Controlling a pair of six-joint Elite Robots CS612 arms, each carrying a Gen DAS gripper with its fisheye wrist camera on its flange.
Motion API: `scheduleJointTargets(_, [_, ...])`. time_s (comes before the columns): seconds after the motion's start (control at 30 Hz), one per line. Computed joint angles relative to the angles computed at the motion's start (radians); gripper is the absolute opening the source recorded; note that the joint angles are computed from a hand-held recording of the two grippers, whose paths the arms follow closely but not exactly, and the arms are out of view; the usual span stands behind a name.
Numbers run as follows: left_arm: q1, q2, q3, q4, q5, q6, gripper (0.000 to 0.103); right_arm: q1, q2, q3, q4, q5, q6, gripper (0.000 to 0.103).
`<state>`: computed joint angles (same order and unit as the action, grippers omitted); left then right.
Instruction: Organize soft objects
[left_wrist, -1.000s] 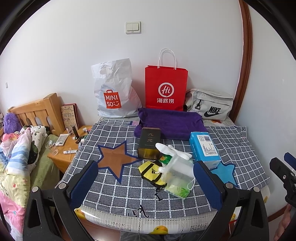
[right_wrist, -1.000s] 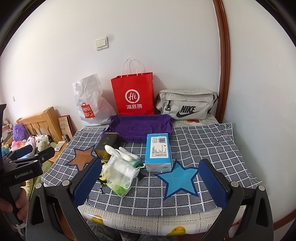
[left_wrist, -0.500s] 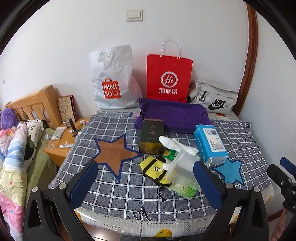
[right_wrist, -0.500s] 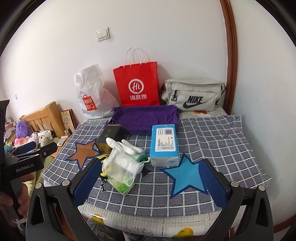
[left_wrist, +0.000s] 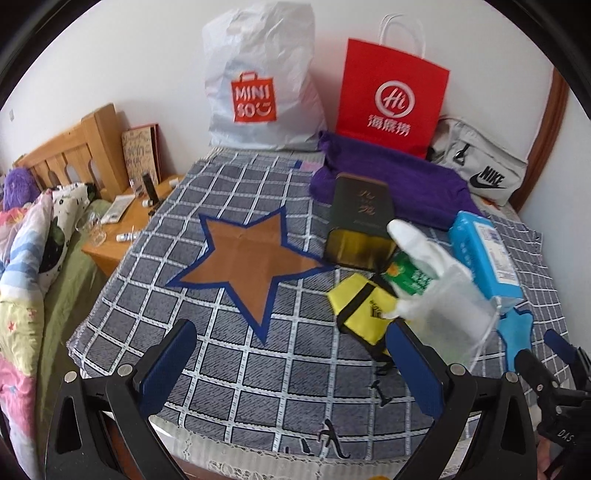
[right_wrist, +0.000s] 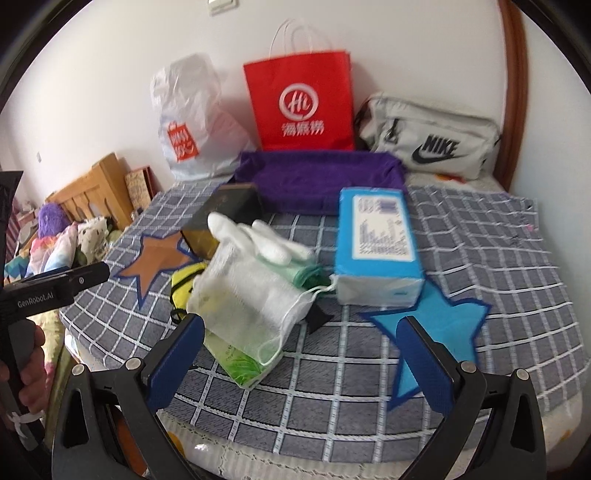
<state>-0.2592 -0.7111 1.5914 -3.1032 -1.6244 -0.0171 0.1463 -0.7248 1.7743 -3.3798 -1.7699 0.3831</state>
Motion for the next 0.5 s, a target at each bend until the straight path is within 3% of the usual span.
scheduleJointTargets(0.13, [0.011, 0.03, -0.036, 0.049, -0.016, -0.009, 0.103, -0.01, 0.048, -0.056, 0.056, 0.051, 0.015, 0.1])
scheduleJointTargets(0.27, [0.02, 0.048, -0.06, 0.075, -0.043, -0.007, 0.103, -0.026, 0.076, -0.084, 0.084, 0.11, 0.036, 0.089])
scheduleJointTargets(0.43, [0.023, 0.065, -0.081, 0.086, -0.077, 0.001, 0.103, -0.045, 0.104, -0.107, 0.095, 0.199, 0.056, 0.067])
scheduleJointTargets(0.5, [0.023, 0.071, -0.088, 0.093, -0.085, 0.007, 0.103, -0.046, 0.112, -0.11, 0.08, 0.218, 0.041, 0.045])
